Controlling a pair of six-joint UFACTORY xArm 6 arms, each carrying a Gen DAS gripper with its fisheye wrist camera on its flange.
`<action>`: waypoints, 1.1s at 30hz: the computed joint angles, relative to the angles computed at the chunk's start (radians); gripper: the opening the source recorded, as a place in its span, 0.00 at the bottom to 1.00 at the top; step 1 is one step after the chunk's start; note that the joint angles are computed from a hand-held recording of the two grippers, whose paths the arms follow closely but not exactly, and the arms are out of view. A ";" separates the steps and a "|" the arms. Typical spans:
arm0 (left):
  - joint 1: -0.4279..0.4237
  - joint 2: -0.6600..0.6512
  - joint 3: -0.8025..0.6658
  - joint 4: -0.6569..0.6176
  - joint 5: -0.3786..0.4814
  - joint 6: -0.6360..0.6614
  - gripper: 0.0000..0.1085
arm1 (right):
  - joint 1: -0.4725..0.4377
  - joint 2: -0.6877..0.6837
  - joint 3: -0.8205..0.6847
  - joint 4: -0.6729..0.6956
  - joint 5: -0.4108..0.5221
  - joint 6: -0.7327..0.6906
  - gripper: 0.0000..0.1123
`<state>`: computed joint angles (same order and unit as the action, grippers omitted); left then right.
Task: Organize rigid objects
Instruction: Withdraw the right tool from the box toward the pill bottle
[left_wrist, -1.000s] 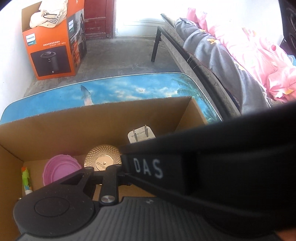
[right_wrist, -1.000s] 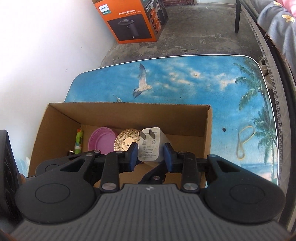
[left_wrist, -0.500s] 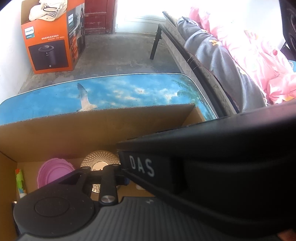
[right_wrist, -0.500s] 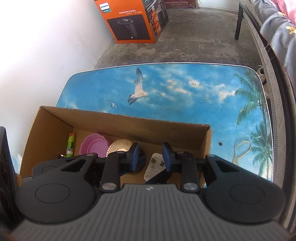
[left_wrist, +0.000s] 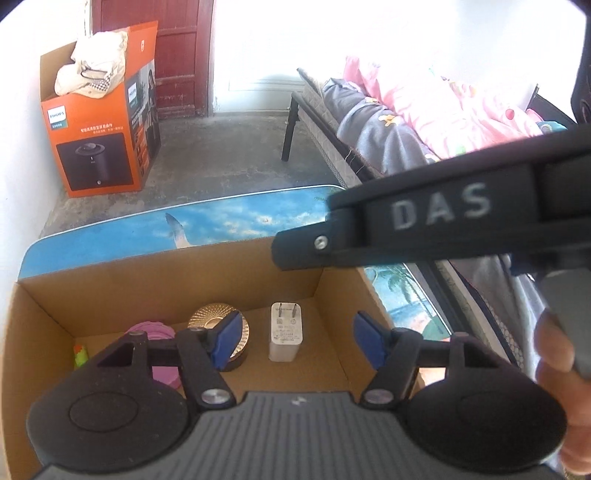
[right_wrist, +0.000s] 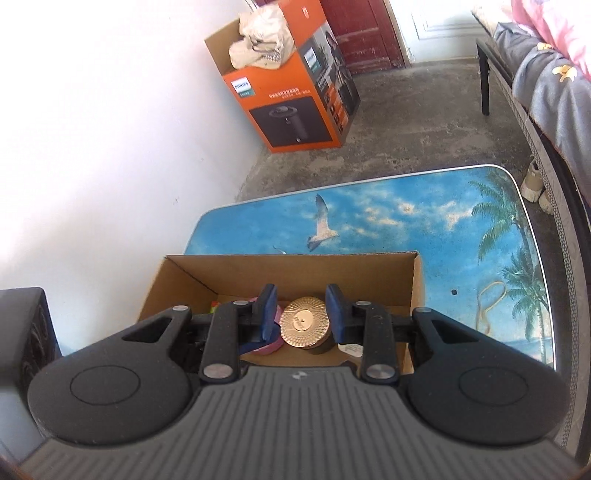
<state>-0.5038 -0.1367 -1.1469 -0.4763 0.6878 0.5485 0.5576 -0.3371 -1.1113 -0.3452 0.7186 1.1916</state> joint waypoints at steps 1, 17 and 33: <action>0.008 -0.045 0.033 -0.013 0.001 0.029 0.67 | 0.026 -0.031 0.011 -0.047 0.007 0.051 0.26; 0.257 -0.724 0.520 -0.087 0.104 0.302 0.84 | 0.625 -0.098 0.055 -0.701 0.271 0.931 0.54; 0.304 -0.771 0.762 -0.097 -0.131 0.380 0.73 | 0.517 0.282 -0.154 -0.627 0.001 0.970 0.57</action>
<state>-0.1997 -0.9074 -0.3853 -0.5729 0.5570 0.9281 1.0748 -0.0547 -1.2657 -0.9721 0.7191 2.1619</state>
